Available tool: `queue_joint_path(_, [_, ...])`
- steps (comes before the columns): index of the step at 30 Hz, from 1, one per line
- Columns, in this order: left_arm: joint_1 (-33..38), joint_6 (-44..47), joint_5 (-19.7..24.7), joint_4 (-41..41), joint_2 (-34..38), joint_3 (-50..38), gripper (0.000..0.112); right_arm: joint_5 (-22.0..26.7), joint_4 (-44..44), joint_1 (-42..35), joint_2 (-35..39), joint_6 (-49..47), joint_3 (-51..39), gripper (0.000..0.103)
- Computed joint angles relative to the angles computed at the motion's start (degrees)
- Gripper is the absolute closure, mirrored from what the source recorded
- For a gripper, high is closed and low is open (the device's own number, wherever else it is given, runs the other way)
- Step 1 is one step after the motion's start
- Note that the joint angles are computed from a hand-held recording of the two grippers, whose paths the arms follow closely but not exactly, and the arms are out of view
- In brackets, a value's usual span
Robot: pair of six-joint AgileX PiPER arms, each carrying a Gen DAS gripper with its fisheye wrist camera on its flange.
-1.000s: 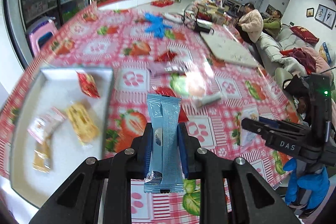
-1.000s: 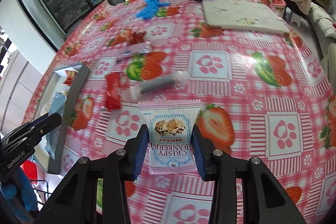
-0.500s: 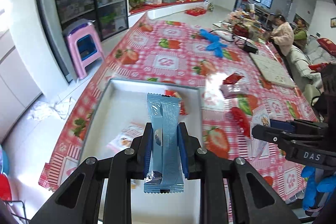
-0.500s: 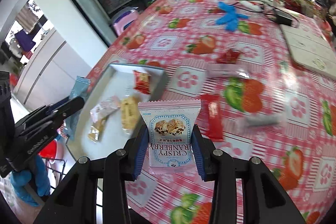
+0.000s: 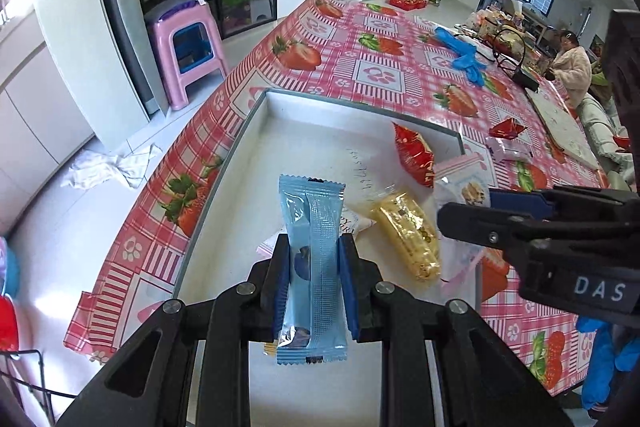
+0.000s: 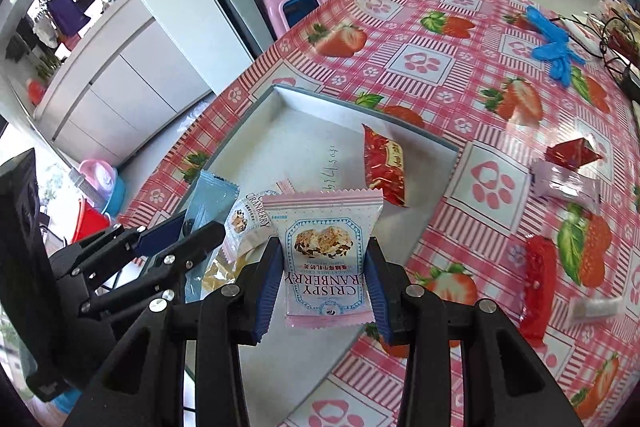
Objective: Organize snacks
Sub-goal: 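Carry both packs over the white tray and open both tools to drop them, then grasp the clear plastic stick pack with the right tool while the left tool grasps the red stick pack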
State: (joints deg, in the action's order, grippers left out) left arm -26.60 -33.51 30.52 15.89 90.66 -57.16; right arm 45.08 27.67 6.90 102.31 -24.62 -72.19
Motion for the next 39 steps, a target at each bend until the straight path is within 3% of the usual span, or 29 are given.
queue_joint_path(3, [0.1,0.6,-0.4,-0.3,0.8,-0.1,0.083,0.5,-1.8,1.1,2.4,1.8,-2.3,0.061])
queue_joint_path(4, [0.1,0.7,-0.3,-0.4,1.1,-0.1,0.075,0.7,-2.1,1.3,2.8,2.2,-2.7,0.061])
queue_joint_path(7, [-0.1,-0.8,-0.3,0.4,1.4,-0.1,0.036,1.8,-2.1,1.3,4.0,2.3,-3.8,0.058])
queue_joint_path(8, [-0.3,-1.5,-0.6,1.0,1.1,0.1,0.032,2.0,-1.9,1.2,4.1,2.3,-3.8,0.047])
queue_joint_path(9, [-0.6,-2.3,-0.4,1.7,0.8,0.1,0.032,2.1,-1.9,1.1,4.1,2.4,-3.8,0.025])
queue_joint_path(11, [-1.0,-2.4,0.8,2.2,0.9,-0.7,0.032,1.3,-1.9,0.6,3.5,2.7,-3.3,0.006])
queue_joint_path(16, [-2.9,-0.9,3.4,0.1,1.1,-3.2,0.032,1.4,-1.6,-3.8,2.0,3.0,-2.6,0.005])
queue_joint_path(21, [-8.6,-3.1,6.7,2.6,2.7,-8.3,0.031,0.4,-3.6,-12.9,-0.4,3.0,1.0,0.005])
queue_joint_path(31, [-19.8,-3.3,14.7,0.3,17.1,-28.3,0.031,-2.6,-9.3,-31.9,6.0,11.4,-0.2,0.005])
queue_joint_path(36, [-19.8,-4.6,18.3,-5.3,26.0,-38.8,0.031,-5.3,-10.8,-32.3,9.2,15.2,-2.0,0.005])
queue_joint_path(39, [-20.2,-6.2,20.8,-5.1,30.2,-43.9,0.031,-8.6,-18.5,-29.0,10.0,18.5,-2.3,0.005])
